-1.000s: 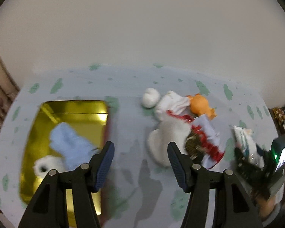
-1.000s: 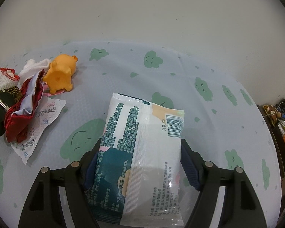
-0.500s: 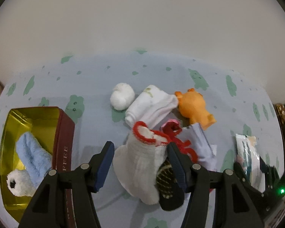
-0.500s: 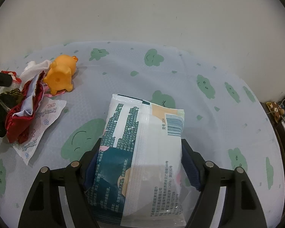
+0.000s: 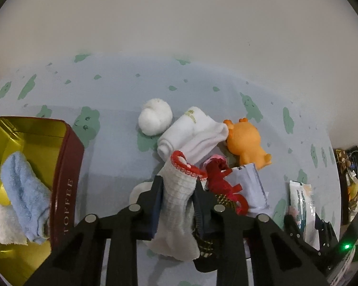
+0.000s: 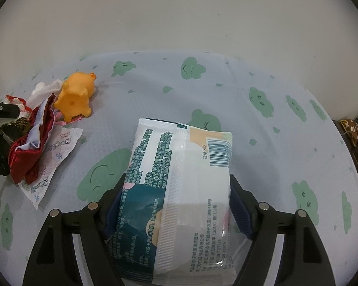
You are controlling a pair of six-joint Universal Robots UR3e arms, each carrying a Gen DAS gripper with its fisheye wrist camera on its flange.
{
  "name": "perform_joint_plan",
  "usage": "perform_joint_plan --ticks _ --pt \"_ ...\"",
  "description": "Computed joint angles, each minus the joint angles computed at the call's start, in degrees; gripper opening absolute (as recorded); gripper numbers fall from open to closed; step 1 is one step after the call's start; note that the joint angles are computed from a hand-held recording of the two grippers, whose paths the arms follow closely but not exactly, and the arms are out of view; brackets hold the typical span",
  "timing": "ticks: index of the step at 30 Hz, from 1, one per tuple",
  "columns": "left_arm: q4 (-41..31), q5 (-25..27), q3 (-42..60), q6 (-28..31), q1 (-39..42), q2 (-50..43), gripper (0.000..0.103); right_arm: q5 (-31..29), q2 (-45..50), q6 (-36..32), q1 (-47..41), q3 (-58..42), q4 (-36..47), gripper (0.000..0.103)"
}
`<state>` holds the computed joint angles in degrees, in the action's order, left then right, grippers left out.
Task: Organize soft objects
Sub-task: 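Grasp the white sock with the left tool and lift it, then lower the white sock into the tin and open the left tool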
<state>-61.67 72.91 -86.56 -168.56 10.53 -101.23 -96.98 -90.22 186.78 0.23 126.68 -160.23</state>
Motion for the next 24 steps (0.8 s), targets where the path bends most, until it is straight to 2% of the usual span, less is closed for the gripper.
perform_joint_plan --ticks 9,15,24 --pt "-1.5 -2.0 -1.5 3.2 2.3 4.2 0.022 -0.1 0.1 -0.1 0.0 -0.1 0.0 0.073" --pt "-2.6 -1.5 -1.8 4.8 4.1 7.5 0.022 0.0 0.1 -0.2 0.0 -0.1 -0.1 0.073" --pt "-6.5 -0.5 2.5 7.9 10.9 9.1 0.022 0.0 0.0 -0.3 0.0 -0.1 0.0 0.073"
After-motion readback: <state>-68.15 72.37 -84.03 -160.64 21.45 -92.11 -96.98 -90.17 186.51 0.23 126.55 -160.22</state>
